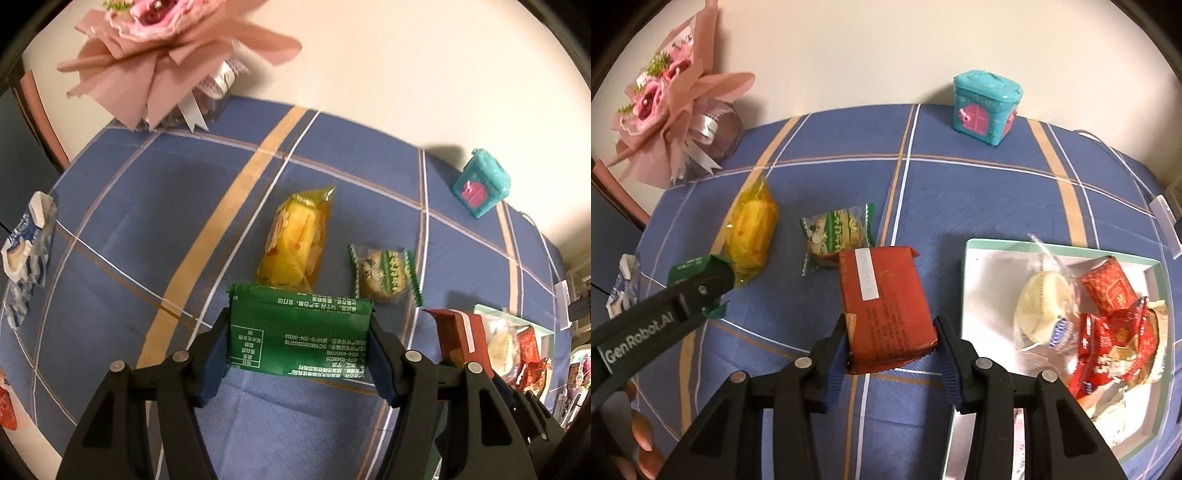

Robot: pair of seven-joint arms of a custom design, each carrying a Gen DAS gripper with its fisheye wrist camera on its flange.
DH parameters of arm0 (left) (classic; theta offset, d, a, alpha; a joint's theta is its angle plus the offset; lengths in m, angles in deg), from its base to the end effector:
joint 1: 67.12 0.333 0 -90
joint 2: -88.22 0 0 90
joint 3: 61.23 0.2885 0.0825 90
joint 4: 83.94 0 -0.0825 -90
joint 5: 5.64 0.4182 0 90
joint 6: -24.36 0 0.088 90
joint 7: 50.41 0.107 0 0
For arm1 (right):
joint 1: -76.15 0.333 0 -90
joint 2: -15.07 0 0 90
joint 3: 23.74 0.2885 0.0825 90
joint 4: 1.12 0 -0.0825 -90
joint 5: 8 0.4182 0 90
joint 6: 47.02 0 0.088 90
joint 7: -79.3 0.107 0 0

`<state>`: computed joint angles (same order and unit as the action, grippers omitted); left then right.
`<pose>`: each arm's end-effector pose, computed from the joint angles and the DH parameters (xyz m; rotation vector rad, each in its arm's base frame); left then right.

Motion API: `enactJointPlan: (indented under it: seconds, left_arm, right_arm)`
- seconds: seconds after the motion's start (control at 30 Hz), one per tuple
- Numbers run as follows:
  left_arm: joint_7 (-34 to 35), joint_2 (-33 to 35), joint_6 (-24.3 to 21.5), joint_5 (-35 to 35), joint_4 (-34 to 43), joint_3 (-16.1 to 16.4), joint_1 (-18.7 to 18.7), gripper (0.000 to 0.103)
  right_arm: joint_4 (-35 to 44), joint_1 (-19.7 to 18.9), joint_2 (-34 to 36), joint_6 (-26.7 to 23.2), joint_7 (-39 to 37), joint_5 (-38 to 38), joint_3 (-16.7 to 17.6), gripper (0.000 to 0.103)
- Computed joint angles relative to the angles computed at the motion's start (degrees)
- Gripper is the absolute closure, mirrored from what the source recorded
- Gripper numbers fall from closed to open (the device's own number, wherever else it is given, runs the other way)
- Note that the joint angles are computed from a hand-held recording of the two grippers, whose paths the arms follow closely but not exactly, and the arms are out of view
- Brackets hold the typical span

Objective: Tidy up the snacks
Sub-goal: 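Lift and carry the green and red-orange packets over the tray with both tools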

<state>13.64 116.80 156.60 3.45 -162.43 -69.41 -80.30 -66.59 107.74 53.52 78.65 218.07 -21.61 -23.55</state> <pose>0.7155 -0.2541 0.4466 -2.0521 1.9864 -0.5607 0.6776 0.4090 0.4213 -1.7530 2.1349 -0.3443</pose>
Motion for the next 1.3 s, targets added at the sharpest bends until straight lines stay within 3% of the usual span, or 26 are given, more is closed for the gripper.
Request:
enactJointPlan:
  seconds: [0.47, 0.87, 1.3]
  left_arm:
    - [-0.3, -8.0, 6.9, 1.1, -9.8, -0.8, -0.2, 0.036]
    - [2.1, -12.4, 10.5, -1.3, -15.4, -2.4, 0.0, 0.036]
    - [8.6, -9.5, 7.7, -2.6, -11.7, -5.0, -3.7, 0.036]
  right_arm:
    - [-8.1, 0.2, -7.7, -0.2, 4.5, -2.7, 0.0, 0.056]
    - [-21.0, -0.9, -18.4, 1.6, 11.3, -7.1, 1.3, 0.056]
    - [-35.6, -5.8, -30.1, -0.5, 20.2, -10.3, 3.1, 0.056]
